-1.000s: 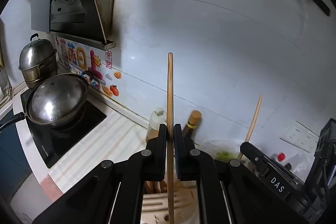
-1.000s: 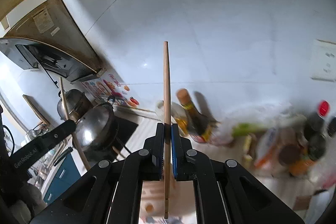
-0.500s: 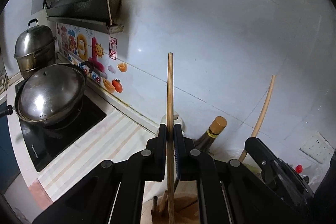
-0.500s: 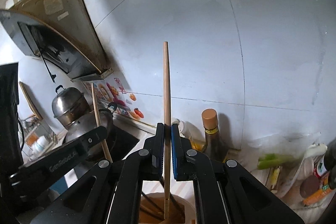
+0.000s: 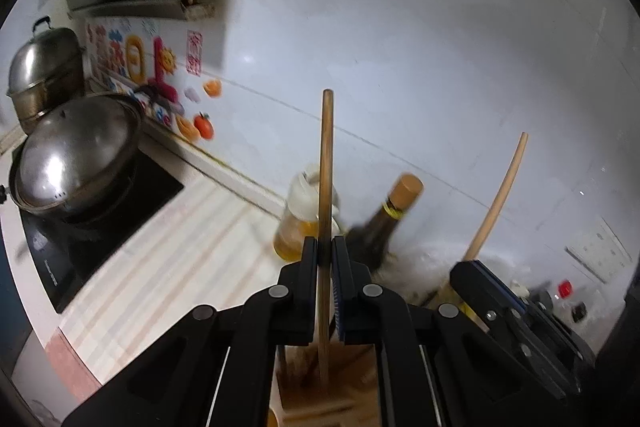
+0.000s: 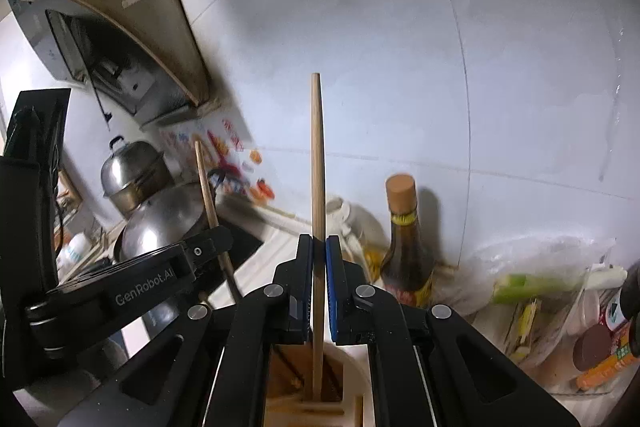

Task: Organize utensils
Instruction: 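Open both tools to drop the chopsticks into the holder, then grasp a dark chopstick with the left tool while the right tool grasps a light one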

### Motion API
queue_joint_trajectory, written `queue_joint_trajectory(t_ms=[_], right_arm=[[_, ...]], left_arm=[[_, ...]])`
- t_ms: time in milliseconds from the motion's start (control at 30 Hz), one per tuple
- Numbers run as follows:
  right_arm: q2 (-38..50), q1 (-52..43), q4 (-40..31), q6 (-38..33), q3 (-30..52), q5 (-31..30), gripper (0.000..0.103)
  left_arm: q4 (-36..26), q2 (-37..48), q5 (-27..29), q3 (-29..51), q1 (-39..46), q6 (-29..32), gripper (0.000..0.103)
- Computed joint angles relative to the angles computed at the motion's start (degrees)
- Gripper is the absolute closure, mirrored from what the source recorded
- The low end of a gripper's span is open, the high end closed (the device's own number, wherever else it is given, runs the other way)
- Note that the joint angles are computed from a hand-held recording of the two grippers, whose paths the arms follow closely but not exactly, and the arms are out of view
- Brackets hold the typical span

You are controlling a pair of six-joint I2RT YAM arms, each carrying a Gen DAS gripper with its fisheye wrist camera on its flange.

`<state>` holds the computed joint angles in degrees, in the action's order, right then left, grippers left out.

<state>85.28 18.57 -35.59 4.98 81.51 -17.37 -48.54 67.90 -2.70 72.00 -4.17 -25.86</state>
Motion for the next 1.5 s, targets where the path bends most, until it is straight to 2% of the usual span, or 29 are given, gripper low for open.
queue_joint_trajectory(t_ms=[200, 233, 267, 300, 333, 367, 467, 500, 533, 567, 600, 633, 700, 833, 967, 1100, 1167, 1233, 1267, 1300, 1433, 1500], right_arm=[[2.1, -2.3, -12.1, -4.6, 5.9, -5.1, 0.094], [2.0, -2.8, -13.9, -5.3, 6.6, -5.8, 0.091], [1.5, -3.3, -14.9, -5.7, 6.9, -6.2, 0.080], [0.9, -3.8, -15.9, -6.0, 7.1, -6.6, 0.066], [0.0, -4.4, -17.1, -6.5, 7.3, -7.0, 0.060], [-0.8, -4.9, -17.8, -6.7, 7.3, -7.1, 0.055], [-3.5, -6.7, -20.6, -7.5, 7.5, -7.1, 0.052], [-4.2, -7.2, -21.4, -7.5, 7.6, -6.8, 0.046], [-4.9, -8.1, -22.5, -7.7, 7.8, -6.5, 0.041], [-5.6, -8.6, -23.5, -7.7, 7.9, -5.5, 0.030], [-6.4, -9.3, -24.3, -7.9, 7.8, -5.0, 0.020], [-7.3, -10.1, -25.0, -8.1, 7.6, -4.7, 0.016], [-9.1, -12.1, -26.6, -9.0, 6.9, -3.9, 0.005], [-12.7, -18.7, -29.5, -11.9, 4.1, -5.0, 0.002], [-17.0, -27.6, -31.9, -18.5, -1.3, -5.7, 0.002], [-18.2, -39.2, -35.5, -27.9, -7.0, -5.5, 0.002], [-17.9, -45.4, -35.7, -32.5, -10.6, -5.3, 0.004], [-16.2, -49.7, -35.3, -36.2, -14.1, -3.5, 0.022], [-15.5, -50.8, -34.8, -37.2, -15.6, -2.4, 0.034], [-14.0, -52.4, -33.5, -38.5, -18.2, -0.4, 0.039], [-8.3, -54.8, -26.9, -40.1, -26.5, 5.0, 0.045], [-4.6, -54.8, -22.6, -39.7, -30.2, 7.6, 0.053]], left_arm=[[-8.4, -2.1, 0.8, 3.5, -1.3, -1.0, 0.093], [-10.2, -2.8, -0.4, 4.1, -2.1, -1.6, 0.085], [-11.2, -3.2, -1.3, 4.2, -2.4, -2.0, 0.076], [-12.3, -4.1, -2.3, 4.4, -3.0, -2.5, 0.050], [-14.0, -5.0, -5.0, 4.8, -4.5, -3.9, 0.022], [-14.9, -6.2, -7.4, 4.7, -5.9, -5.1, 0.016], [-18.0, -8.2, -11.4, 5.2, -8.5, -7.6, 0.015], [-19.8, -8.7, -12.8, 5.6, -9.7, -9.1, 0.014], [-21.3, -9.4, -14.8, 5.7, -11.5, -10.4, 0.004], [-22.3, -9.6, -16.5, 5.8, -12.7, -11.2, 0.000], [-24.3, -10.0, -20.2, 6.0, -15.6, -13.3, 0.000], [-26.6, -10.2, -23.8, 6.1, -18.7, -15.8, 0.000], [-29.5, -11.1, -27.0, 5.6, -22.8, -19.7, 0.000], [-34.6, -13.3, -30.1, 2.7, -31.8, -29.7, 0.000], [-40.5, -13.3, -32.2, -2.3, -46.1, -46.5, 0.000], [-38.9, -10.3, -29.9, -7.6, -56.6, -56.4, 0.000], [-34.9, -7.0, -27.6, -10.1, -59.5, -57.2, 0.000], [-29.9, -3.5, -25.0, -12.3, -60.5, -56.3, 0.000], [-28.0, -2.5, -24.0, -13.1, -60.3, -55.6, 0.000], [-24.9, -0.6, -22.4, -14.3, -60.3, -54.9, 0.000], [-16.9, 7.5, -18.3, -16.0, -60.7, -51.8, 0.000], [-13.9, 11.5, -16.8, -16.0, -61.1, -50.2, 0.000]])
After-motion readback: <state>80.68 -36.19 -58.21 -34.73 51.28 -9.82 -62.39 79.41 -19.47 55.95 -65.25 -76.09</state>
